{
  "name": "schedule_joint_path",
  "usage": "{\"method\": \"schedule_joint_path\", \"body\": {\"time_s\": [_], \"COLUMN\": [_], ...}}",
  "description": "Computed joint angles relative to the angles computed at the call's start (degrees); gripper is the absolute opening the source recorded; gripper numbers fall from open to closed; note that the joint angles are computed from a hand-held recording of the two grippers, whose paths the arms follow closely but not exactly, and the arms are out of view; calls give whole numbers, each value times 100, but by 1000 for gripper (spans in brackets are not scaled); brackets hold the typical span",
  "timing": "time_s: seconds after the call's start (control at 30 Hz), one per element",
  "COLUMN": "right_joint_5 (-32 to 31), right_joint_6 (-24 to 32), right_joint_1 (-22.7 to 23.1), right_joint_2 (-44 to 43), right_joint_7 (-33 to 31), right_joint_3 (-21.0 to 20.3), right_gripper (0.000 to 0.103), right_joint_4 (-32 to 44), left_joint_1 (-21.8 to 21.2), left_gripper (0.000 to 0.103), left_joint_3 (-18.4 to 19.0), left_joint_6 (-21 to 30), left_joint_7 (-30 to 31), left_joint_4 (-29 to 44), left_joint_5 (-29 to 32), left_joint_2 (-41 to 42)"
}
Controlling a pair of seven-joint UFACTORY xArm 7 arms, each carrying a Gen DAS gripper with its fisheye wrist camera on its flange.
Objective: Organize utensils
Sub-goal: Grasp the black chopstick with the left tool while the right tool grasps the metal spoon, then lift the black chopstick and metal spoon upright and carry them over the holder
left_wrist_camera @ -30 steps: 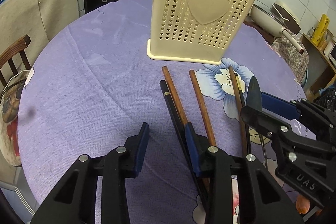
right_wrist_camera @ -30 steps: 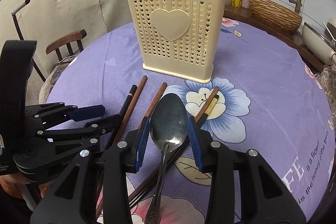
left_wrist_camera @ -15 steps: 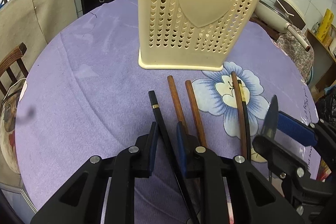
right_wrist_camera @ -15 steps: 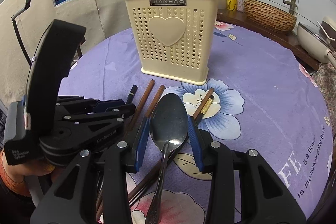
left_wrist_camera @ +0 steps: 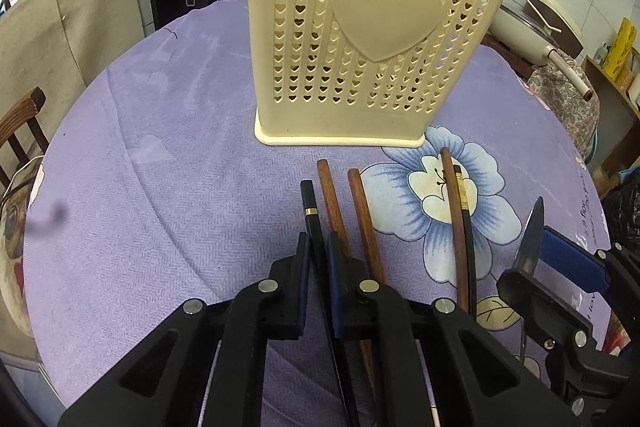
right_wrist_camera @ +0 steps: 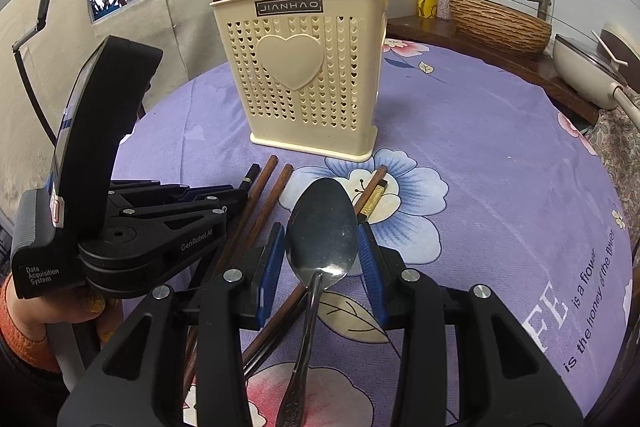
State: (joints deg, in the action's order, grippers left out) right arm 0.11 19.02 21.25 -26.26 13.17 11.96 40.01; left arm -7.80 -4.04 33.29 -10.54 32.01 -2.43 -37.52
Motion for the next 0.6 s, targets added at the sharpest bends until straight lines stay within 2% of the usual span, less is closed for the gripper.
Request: {"method": "schedule_joint_path", "body": {"time_s": [0.23, 0.6], "right_joint_5": [-7, 60], "right_joint_6": [-72, -491], "right_joint_1": [-42, 23], "right_joint_2": [-141, -434], "right_joint_7": [87, 39], "right_joint_3": [1, -64], "right_gripper": [38, 38], "right_joint_4": [-90, -272], "left_joint_1": [-119, -312], "left_gripper": [8, 7], "left_joint_3": [173, 473], "left_joint_6": [-102, -143], "left_joint_7": [128, 522], "left_joint_4": [-54, -175], "left_joint_5": [-212, -657], "left_joint_2": [-104, -966]}}
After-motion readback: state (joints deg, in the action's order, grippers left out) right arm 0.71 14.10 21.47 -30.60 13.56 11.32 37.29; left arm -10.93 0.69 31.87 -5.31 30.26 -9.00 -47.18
